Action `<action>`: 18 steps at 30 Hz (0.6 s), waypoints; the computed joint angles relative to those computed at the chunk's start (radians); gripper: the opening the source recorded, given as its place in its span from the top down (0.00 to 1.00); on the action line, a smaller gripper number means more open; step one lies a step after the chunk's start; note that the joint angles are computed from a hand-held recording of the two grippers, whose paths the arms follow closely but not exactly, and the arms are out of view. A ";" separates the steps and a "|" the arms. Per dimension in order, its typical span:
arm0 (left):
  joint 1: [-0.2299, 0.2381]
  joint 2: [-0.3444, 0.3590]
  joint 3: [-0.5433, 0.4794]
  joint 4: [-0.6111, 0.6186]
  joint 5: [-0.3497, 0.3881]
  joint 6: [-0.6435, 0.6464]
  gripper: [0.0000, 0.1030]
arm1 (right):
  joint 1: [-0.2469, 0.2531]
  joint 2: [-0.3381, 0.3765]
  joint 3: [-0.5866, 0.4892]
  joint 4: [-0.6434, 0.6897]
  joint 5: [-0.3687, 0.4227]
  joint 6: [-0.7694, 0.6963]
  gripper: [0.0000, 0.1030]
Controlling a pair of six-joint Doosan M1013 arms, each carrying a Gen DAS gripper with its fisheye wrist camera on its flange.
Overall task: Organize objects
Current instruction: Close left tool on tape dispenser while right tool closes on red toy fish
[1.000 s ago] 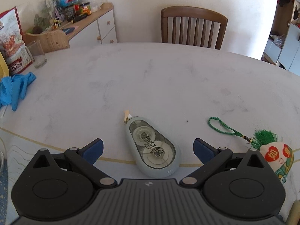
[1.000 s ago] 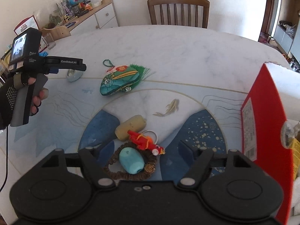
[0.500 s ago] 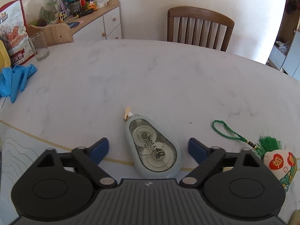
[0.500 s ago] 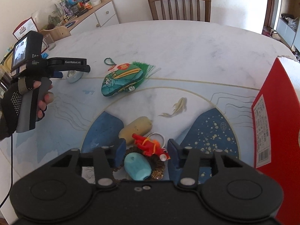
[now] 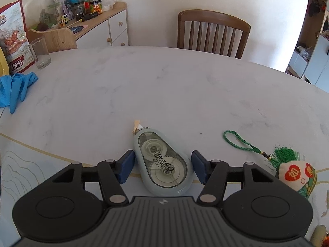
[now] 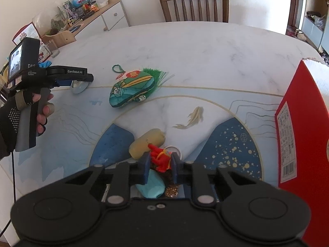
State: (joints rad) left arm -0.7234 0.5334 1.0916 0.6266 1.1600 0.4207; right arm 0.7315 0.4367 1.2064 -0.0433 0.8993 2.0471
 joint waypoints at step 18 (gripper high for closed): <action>-0.042 -0.079 0.084 -0.036 -0.073 0.068 0.41 | 0.000 -0.056 0.038 -0.051 -0.024 0.122 0.83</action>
